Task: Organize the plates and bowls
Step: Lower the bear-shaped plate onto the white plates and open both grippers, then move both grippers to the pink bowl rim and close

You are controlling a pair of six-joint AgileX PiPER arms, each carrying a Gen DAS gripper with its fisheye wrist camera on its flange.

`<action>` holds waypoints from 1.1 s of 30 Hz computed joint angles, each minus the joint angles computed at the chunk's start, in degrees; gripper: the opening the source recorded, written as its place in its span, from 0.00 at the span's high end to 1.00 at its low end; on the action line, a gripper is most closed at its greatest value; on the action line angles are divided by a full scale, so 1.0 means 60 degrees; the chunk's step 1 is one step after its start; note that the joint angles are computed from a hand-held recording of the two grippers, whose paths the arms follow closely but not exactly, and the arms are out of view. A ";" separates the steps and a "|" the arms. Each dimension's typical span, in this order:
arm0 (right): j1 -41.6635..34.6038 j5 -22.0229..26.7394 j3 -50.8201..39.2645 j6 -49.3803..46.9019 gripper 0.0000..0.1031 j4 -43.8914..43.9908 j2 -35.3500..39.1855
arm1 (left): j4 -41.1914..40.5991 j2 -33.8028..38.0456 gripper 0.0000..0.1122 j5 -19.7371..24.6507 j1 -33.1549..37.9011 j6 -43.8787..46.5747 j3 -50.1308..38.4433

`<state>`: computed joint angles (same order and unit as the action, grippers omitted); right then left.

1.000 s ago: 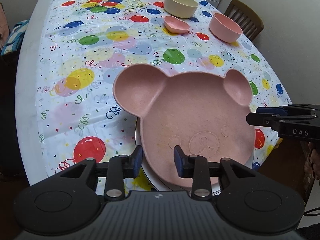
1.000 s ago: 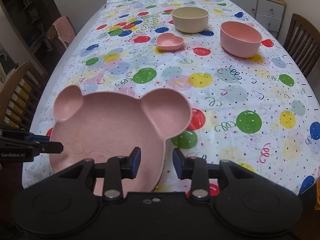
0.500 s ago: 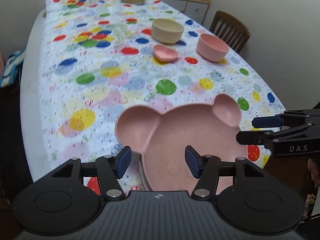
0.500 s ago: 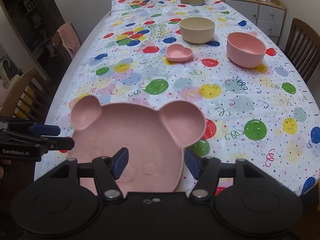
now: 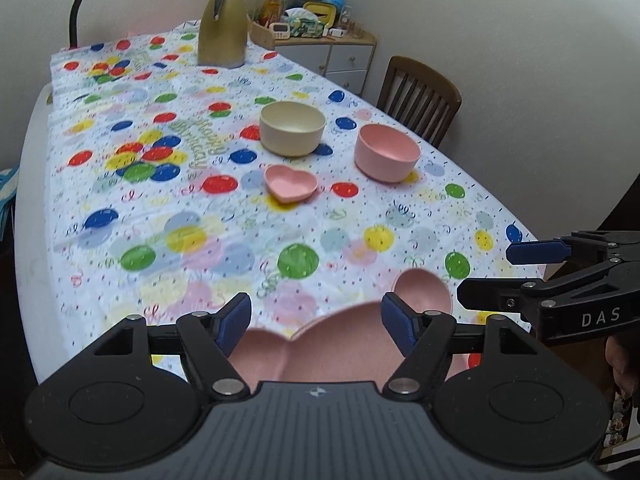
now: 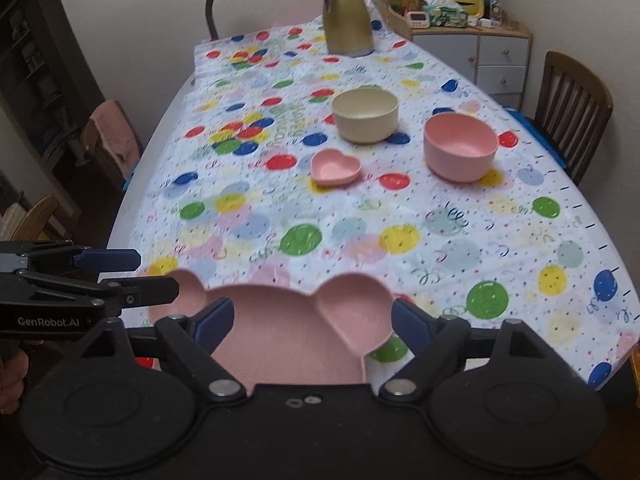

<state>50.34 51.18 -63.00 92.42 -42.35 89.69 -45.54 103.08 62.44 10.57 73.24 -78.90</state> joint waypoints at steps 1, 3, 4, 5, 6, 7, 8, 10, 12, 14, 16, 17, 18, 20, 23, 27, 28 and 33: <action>-0.0018 0.0126 -0.0044 0.0028 0.12 -0.0096 -0.0013 | -0.0012 -0.0003 0.36 -0.0073 -0.0135 -0.0067 -0.0061; -0.0095 0.0318 -0.0115 0.0005 0.09 -0.0230 -0.0044 | 0.0032 0.0002 0.32 -0.0325 -0.0479 -0.0392 -0.0197; -0.0179 0.0380 -0.0132 -0.0081 0.08 -0.0280 -0.0078 | 0.0053 0.0018 0.29 -0.0472 -0.0637 -0.0623 -0.0262; -0.0269 0.0412 -0.0133 -0.0171 0.08 -0.0324 -0.0126 | 0.0071 0.0055 0.29 -0.0651 -0.0808 -0.0928 -0.0350; -0.0388 0.0419 -0.0115 -0.0273 0.07 -0.0372 -0.0193 | 0.0144 0.0143 0.29 -0.0819 -0.1022 -0.1353 -0.0517; -0.0547 0.0394 -0.0085 -0.0397 0.05 -0.0415 -0.0267 | 0.0256 0.0243 0.29 -0.0942 -0.1222 -0.1758 -0.0700; -0.0762 0.0353 -0.0059 -0.0546 0.04 -0.0444 -0.0336 | 0.0372 0.0318 0.29 -0.1087 -0.1413 -0.2124 -0.0840; -0.1314 0.0109 0.0065 -0.0860 0.03 -0.0444 -0.0531 | 0.0684 0.0422 0.29 -0.1551 -0.1904 -0.3007 -0.1085; -0.2005 -0.0344 0.0244 -0.1421 0.03 -0.0320 -0.0769 | 0.1145 0.0475 0.29 -0.2140 -0.2456 -0.3942 -0.1260; -0.2714 -0.0780 0.0381 -0.2176 0.03 -0.0123 -0.0921 | 0.1737 0.0566 0.29 -0.2649 -0.2999 -0.5017 -0.1462; -0.3515 -0.1359 0.0570 -0.3145 0.03 0.0214 -0.1071 | 0.2523 0.0754 0.29 -0.2994 -0.3559 -0.6285 -0.1775; -0.3894 -0.1626 0.0634 -0.3648 0.03 0.0430 -0.1116 | 0.2912 0.0873 0.29 -0.3095 -0.3815 -0.6855 -0.1957; -0.4299 -0.1907 0.0696 -0.4210 0.03 0.0682 -0.1150 | 0.3312 0.1008 0.29 -0.3197 -0.4094 -0.7417 -0.2149; -0.5089 -0.2415 0.0765 -0.5369 0.03 0.1234 -0.1143 | 0.4045 0.1264 0.29 -0.3402 -0.4585 -0.8392 -0.2494; -0.6253 -0.3162 0.0804 -0.7235 0.03 0.2272 -0.1037 | 0.4982 0.1809 0.29 -0.3505 -0.5247 -0.9739 -0.3192; -0.7656 -0.3975 0.0663 -0.9808 0.03 0.3813 -0.0656 | 0.6064 0.2822 0.29 -0.3283 -0.5993 -1.1152 -0.4523; -0.7973 -0.4148 0.0578 -1.0428 0.03 0.4228 -0.0495 | 0.6375 0.3132 0.29 -0.3201 -0.6197 -1.1506 -0.4927; -0.9163 -0.4385 -0.0186 -1.2366 0.07 0.5728 0.0640 | 0.6984 0.4953 0.29 -0.2018 -0.6734 -1.2555 -0.7619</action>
<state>-4.64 24.87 -64.12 18.22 -7.98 93.53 -3.63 132.80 50.33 -29.83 -2.09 -124.62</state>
